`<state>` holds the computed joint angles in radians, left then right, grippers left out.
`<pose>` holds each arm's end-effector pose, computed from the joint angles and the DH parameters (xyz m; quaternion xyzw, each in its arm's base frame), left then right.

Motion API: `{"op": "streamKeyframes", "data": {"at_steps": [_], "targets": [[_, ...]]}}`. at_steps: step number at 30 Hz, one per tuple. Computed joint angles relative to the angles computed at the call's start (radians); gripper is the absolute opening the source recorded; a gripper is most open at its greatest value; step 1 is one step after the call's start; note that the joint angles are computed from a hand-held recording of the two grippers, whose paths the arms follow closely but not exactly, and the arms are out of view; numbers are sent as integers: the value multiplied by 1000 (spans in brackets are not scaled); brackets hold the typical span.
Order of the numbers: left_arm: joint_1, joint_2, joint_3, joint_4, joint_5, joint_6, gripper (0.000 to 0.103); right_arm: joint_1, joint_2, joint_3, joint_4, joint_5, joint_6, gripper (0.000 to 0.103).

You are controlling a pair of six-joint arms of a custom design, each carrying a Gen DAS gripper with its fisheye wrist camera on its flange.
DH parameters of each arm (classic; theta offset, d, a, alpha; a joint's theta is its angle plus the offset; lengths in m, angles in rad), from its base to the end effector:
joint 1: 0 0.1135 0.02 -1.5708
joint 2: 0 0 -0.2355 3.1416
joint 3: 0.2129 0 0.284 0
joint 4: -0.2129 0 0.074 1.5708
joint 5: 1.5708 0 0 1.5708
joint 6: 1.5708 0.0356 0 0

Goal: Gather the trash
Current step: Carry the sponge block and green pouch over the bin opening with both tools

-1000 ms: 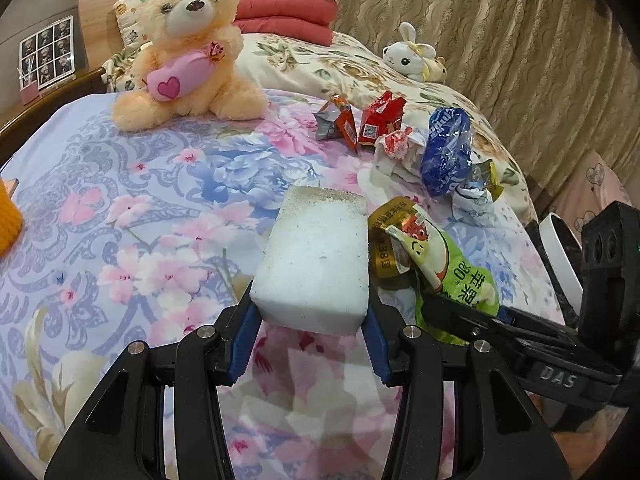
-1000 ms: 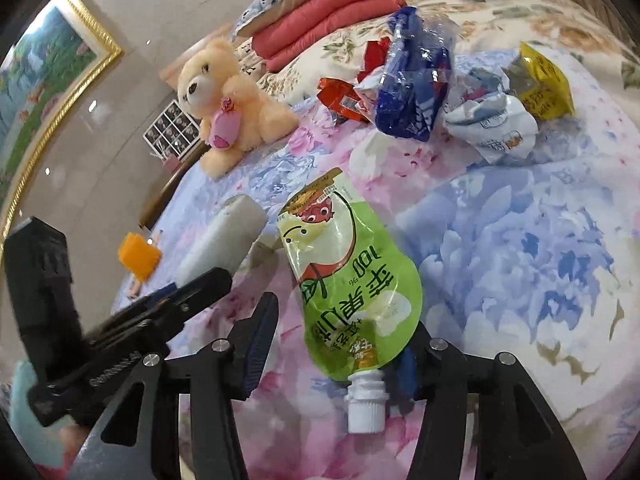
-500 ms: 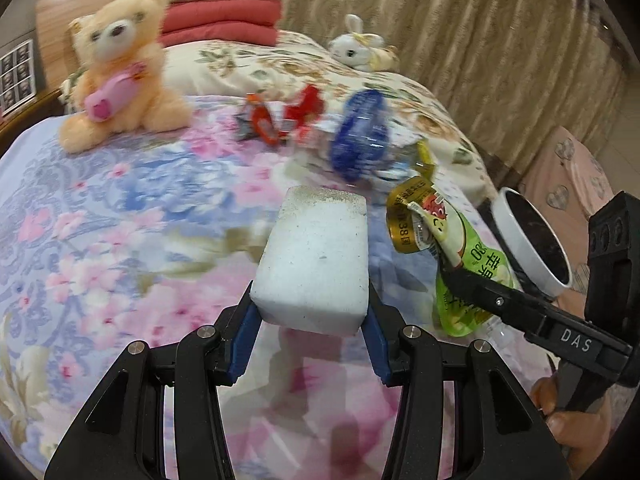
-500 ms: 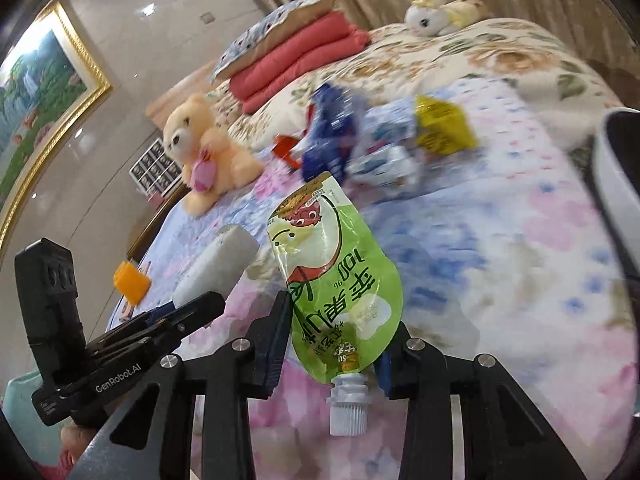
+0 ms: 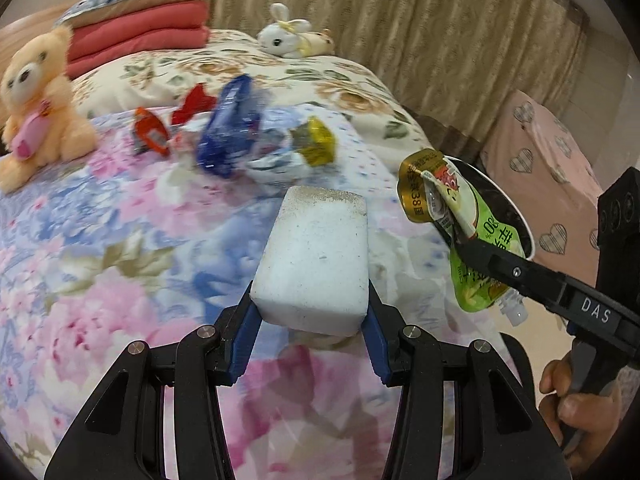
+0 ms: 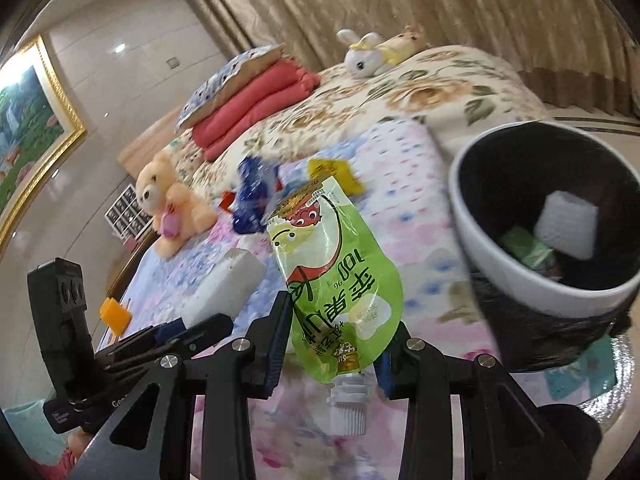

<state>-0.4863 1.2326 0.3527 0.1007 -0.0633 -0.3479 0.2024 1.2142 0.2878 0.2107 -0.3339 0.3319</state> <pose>0.2158 -0.1115 0.0830 0.0516 0.9209 -0.1294 0.3641 0.2266 0.0584 0.0777 -0.0107 0.8999 0.2538 0.3545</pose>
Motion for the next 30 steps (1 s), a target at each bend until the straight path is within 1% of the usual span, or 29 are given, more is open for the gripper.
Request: {"op": "streamKeyframes", "data": {"at_steps": [5, 15, 19, 24, 30], "targets": [[-67, 78, 66, 10, -19, -15, 46, -98, -78, -30, -53, -39, -39, 37], [-172, 191, 188, 7, -56, -23, 46, -290, -153, -40, -150, -121, -122, 37], [-196, 233, 236, 5, -61, -19, 46, -357, -172, -42, -164, -149, -145, 37], [-225, 296, 308, 1, -70, -8, 46, -448, -122, -18, -166, -187, -183, 37], [-249, 373, 393, -3, -65, -15, 46, -518, -40, 39, -179, -216, -221, 37]]}}
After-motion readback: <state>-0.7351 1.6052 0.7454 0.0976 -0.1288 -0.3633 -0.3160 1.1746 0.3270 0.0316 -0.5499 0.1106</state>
